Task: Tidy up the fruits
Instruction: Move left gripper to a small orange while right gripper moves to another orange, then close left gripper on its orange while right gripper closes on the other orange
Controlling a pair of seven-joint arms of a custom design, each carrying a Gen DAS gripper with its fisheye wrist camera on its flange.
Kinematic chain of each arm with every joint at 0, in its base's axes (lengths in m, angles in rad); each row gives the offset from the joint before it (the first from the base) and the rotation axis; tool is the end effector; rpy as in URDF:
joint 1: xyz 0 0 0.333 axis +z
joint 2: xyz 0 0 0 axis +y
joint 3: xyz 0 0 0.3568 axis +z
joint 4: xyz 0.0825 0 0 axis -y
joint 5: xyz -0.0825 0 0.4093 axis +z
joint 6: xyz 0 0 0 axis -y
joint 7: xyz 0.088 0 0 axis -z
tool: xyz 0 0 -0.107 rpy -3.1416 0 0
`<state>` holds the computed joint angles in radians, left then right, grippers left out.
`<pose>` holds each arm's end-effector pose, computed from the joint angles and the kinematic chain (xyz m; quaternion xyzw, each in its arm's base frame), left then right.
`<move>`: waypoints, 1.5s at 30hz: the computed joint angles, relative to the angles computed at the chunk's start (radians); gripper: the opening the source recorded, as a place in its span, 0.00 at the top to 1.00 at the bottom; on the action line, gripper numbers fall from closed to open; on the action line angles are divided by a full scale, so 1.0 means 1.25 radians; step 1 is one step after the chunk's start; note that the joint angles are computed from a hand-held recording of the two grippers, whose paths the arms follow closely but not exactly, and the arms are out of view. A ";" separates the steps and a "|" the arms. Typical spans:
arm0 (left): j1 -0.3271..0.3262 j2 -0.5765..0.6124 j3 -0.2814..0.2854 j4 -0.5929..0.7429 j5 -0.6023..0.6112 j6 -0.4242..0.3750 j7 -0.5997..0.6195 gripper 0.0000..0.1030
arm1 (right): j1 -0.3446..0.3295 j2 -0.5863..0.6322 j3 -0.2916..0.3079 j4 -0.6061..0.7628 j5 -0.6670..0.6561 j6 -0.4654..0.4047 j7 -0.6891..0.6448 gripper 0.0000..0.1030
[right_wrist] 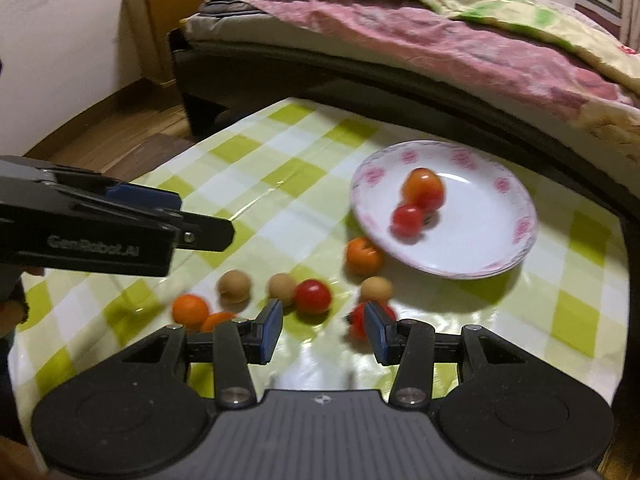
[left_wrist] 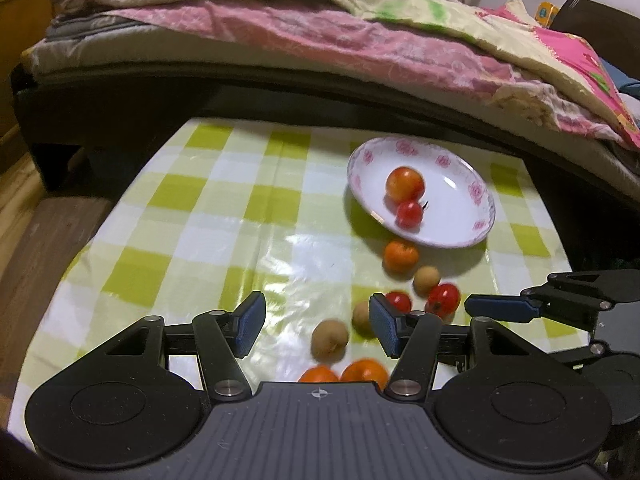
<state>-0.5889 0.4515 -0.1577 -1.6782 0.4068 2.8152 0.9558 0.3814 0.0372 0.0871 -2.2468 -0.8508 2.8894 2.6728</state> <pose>0.5534 -0.5121 0.4452 -0.5057 0.7887 -0.3240 0.1312 0.4973 0.3006 0.4283 -0.7054 0.6178 -0.2161 0.2721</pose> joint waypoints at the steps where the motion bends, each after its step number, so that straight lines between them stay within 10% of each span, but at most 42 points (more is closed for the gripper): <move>1: 0.003 -0.006 -0.001 -0.010 -0.002 0.003 0.001 0.37 | 0.001 0.001 0.003 -0.002 0.015 0.007 -0.016 0.54; 20: 0.054 -0.035 -0.027 -0.072 -0.063 0.022 0.045 0.35 | 0.072 0.107 -0.027 0.051 0.211 0.056 -0.295 0.52; 24: 0.061 -0.030 -0.042 -0.068 -0.082 0.017 0.081 0.35 | 0.076 0.112 -0.028 0.052 0.264 0.040 -0.327 0.65; 45: 0.011 0.032 -0.041 -0.006 -0.069 -0.100 0.217 0.54 | 0.029 0.036 -0.008 -0.013 0.200 -0.037 -0.233 0.66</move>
